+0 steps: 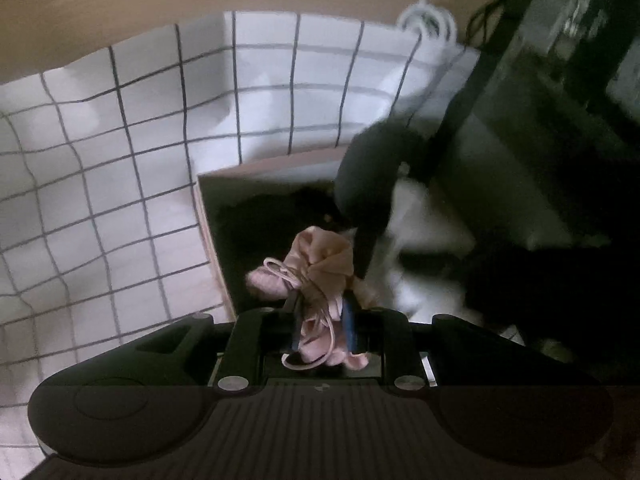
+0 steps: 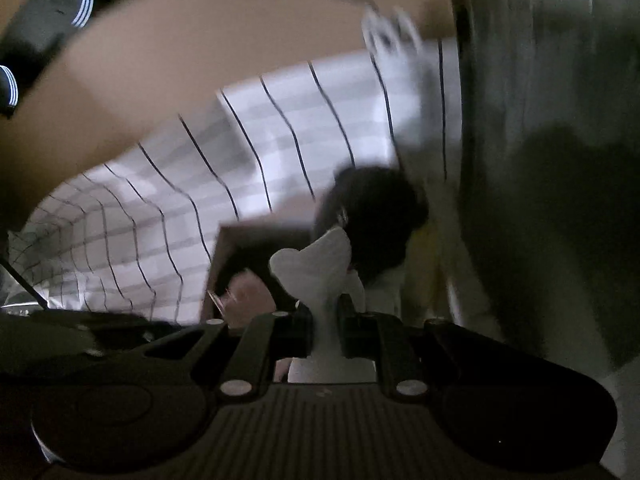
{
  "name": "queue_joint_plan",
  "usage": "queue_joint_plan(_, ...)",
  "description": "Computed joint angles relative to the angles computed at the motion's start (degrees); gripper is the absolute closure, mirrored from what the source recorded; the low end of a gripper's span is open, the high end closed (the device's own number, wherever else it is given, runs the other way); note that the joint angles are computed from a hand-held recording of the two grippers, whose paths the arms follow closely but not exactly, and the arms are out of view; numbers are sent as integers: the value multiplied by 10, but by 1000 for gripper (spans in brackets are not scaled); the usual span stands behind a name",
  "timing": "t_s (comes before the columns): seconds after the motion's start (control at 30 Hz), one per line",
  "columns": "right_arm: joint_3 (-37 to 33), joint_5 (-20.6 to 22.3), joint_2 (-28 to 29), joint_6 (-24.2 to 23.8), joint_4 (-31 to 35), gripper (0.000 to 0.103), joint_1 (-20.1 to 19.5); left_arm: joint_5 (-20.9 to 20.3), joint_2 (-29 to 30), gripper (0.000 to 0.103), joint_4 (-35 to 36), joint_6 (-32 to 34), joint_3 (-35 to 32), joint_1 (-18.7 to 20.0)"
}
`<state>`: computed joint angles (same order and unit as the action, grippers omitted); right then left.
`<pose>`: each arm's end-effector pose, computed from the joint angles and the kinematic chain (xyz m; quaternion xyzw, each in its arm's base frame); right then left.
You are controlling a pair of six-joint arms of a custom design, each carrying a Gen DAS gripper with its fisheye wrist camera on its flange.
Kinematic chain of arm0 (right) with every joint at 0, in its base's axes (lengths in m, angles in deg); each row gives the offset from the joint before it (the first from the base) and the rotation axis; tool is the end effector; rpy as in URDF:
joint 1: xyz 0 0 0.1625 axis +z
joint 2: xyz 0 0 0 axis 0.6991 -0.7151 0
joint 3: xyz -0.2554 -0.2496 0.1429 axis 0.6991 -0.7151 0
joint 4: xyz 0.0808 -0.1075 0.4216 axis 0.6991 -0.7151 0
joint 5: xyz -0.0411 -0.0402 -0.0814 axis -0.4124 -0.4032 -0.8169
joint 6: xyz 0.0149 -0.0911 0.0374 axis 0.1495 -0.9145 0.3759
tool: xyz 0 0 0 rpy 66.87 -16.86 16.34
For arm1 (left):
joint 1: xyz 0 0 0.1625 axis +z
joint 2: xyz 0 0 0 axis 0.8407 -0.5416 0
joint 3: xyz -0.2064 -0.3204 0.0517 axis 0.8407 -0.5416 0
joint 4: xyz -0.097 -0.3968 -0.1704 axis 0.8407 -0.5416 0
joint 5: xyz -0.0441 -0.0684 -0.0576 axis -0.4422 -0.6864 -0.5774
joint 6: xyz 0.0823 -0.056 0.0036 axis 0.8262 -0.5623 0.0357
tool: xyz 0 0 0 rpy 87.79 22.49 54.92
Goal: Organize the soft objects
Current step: 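Lower both cloths into the pink box with both grippers and open them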
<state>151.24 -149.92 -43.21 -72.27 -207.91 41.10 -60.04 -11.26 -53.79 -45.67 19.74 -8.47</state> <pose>0.0450 -0.7007 0.3684 0.1054 -0.9067 0.3243 0.2481 -0.4091 -0.7496 -0.0032 0.2060 0.9343 -0.2026 0.2086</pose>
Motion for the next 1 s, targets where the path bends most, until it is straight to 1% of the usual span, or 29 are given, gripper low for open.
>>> queue_joint_plan(0.07,-4,-27,11,-2,10,91,-3,-30,-12,80,-43,-5,21,6)
queue_joint_plan(0.1,-3,-39,19,-8,5,91,-5,-37,-13,80,-43,-20,19,9)
queue_joint_plan(0.13,4,-39,19,-15,-5,90,-8,-41,-13,80,-37,-36,14,11)
queue_joint_plan(0.17,16,-33,14,-25,-22,90,-10,-44,-11,80,-30,-46,8,12)
queue_joint_plan(0.23,28,-35,10,-43,-31,90,-8,-42,-5,80,-17,-58,-3,12)
queue_joint_plan(0.3,43,-37,3,-65,-43,89,-6,-26,7,80,16,-60,-23,9)
queue_joint_plan(0.33,49,-45,2,-79,-48,85,-3,-21,14,80,28,-57,-33,7)
queue_joint_plan(0.37,55,-56,3,-94,-59,79,-1,-21,22,80,42,-54,-45,7)
queue_joint_plan(0.4,62,-63,2,-106,-73,75,1,-21,31,80,61,-54,-60,8)
queue_joint_plan(0.43,70,-69,-1,-115,-84,67,2,-21,40,80,78,-58,-75,9)
queue_joint_plan(0.47,78,-72,-6,-120,-93,60,2,-20,51,80,98,-62,-94,9)
queue_joint_plan(0.53,95,-68,-19,-128,-104,57,1,-17,74,80,140,-70,-133,11)
queue_joint_plan(0.63,116,-73,-34,-148,-131,56,2,-24,98,79,181,-77,-169,14)
queue_joint_plan(0.67,122,-74,-37,-157,-143,56,3,-34,99,79,179,-80,-169,17)
queue_joint_plan(0.73,135,-73,-47,-171,-158,54,4,-58,88,71,143,-83,-151,21)
queue_joint_plan(0.77,140,-71,-50,-178,-166,53,5,-58,80,71,121,-84,-138,21)
queue_joint_plan(0.83,146,-69,-54,-185,-179,50,6,-25,69,71,93,-72,-121,13)
queue_joint_plan(0.9,148,-72,-55,-182,-182,50,8,-26,57,71,78,-64,-110,11)
queue_joint_plan(0.93,149,-74,-56,-180,-183,50,9,-10,52,71,75,-54,-104,7)
queue_joint_plan(0.97,150,-75,-56,-178,-184,50,10,-18,45,71,68,-46,-96,7)
queue_joint_plan(1.0,152,-75,-57,-176,-184,50,11,-44,36,69,64,-59,-90,10)
